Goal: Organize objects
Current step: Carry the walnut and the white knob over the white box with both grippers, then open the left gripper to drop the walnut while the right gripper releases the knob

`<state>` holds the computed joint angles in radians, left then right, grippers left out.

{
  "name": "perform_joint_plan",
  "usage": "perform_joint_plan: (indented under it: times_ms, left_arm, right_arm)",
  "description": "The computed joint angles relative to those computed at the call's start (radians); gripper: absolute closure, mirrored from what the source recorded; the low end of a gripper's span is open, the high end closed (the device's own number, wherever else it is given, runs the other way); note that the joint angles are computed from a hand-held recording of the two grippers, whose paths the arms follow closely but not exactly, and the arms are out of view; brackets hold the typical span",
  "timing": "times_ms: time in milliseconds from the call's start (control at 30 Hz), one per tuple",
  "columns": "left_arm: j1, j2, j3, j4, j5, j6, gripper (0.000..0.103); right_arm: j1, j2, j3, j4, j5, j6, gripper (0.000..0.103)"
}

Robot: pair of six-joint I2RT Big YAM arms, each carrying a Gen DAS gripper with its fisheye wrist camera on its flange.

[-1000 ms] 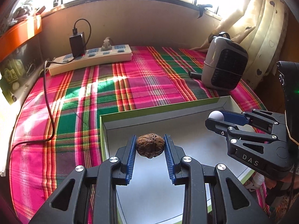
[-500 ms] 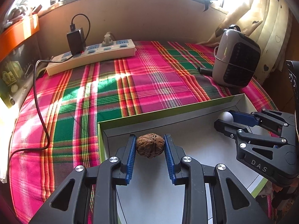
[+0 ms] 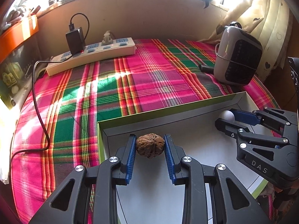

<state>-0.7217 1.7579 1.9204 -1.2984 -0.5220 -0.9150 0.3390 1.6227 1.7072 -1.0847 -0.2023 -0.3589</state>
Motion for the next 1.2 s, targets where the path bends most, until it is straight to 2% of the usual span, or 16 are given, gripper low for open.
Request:
perform_joint_plan:
  times_ms: [133, 300, 567, 733, 833, 1200]
  left_arm:
    - [0.001, -0.006, -0.013, 0.015, 0.008, -0.002, 0.075]
    - [0.001, -0.011, -0.018, 0.018, 0.011, -0.003, 0.074]
    - [-0.005, -0.017, -0.020, 0.014, 0.012, -0.011, 0.068]
    - [-0.020, -0.030, -0.019, 0.000, -0.009, -0.029, 0.067]
    - [-0.032, -0.044, -0.026, 0.001, -0.021, -0.040, 0.066]
    - [-0.097, -0.098, -0.057, -0.028, -0.094, -0.108, 0.066]
  right_arm:
    - [-0.001, 0.002, 0.003, -0.007, -0.001, 0.008, 0.069]
    - [-0.002, 0.005, 0.007, -0.013, -0.005, 0.009, 0.059]
    - [0.000, 0.001, 0.005, -0.023, -0.010, 0.016, 0.054]
    - [-0.001, -0.024, -0.015, 0.002, -0.023, 0.018, 0.053]
    - [-0.002, -0.041, -0.028, 0.011, -0.027, 0.020, 0.048]
    - [-0.038, -0.125, -0.099, 0.040, -0.080, 0.013, 0.046]
